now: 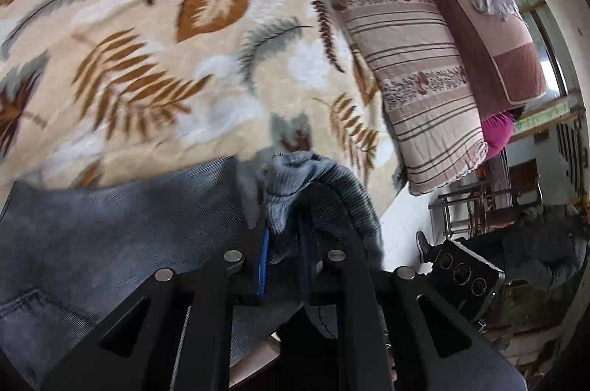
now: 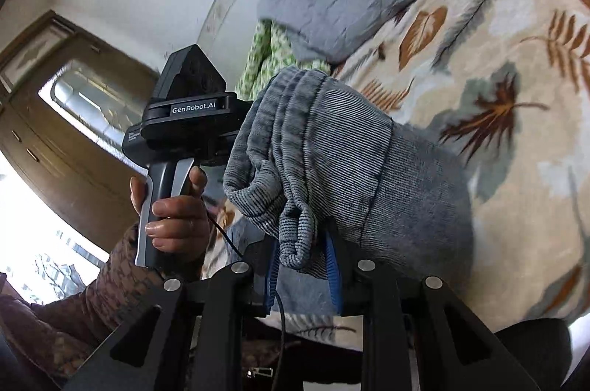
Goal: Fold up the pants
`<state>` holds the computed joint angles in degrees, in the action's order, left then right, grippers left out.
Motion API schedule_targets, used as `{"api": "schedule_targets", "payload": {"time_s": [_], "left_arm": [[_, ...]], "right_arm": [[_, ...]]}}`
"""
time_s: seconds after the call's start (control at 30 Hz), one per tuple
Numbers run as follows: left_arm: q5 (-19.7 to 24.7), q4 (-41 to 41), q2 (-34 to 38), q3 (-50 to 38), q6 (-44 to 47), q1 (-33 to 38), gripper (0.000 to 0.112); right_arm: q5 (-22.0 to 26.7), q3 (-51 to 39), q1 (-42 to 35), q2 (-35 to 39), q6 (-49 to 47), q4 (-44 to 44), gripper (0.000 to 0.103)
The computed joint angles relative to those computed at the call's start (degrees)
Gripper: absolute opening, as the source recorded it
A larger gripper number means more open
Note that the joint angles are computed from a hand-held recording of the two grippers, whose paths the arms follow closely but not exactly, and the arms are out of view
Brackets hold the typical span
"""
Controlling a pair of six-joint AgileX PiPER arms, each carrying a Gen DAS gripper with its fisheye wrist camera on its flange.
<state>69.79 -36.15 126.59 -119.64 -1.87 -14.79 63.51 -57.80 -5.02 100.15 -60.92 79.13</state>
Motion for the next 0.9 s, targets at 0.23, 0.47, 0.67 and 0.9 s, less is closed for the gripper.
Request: {"api": "schedule_targets", "payload": {"time_s": [0.23,0.47,0.67,0.9], "left_arm": [[-3.6,-1.6,-4.6,11.1,4.9,2.5,0.011],[-4.8,-0.9,-6.3,16.9,7.8,4.7,0.011],[-5.9,-0.3,-6.7,20.9,9.2,6.2,0.011],[-7.6,0.8,-7.2,24.8,9.4,7.6,0.012]], "right_arm": [[-2.8,-2.5,6.6,1.9,3.2,-3.0,0.026],[-4.9,-4.3,11.7,3.2,6.0,-6.5,0.026],[-6.3,-5.8,14.3,4.9,8.4,-9.7,0.027],[-8.5,-7.9,17.3,7.2,11.5,-13.0,0.031]]}}
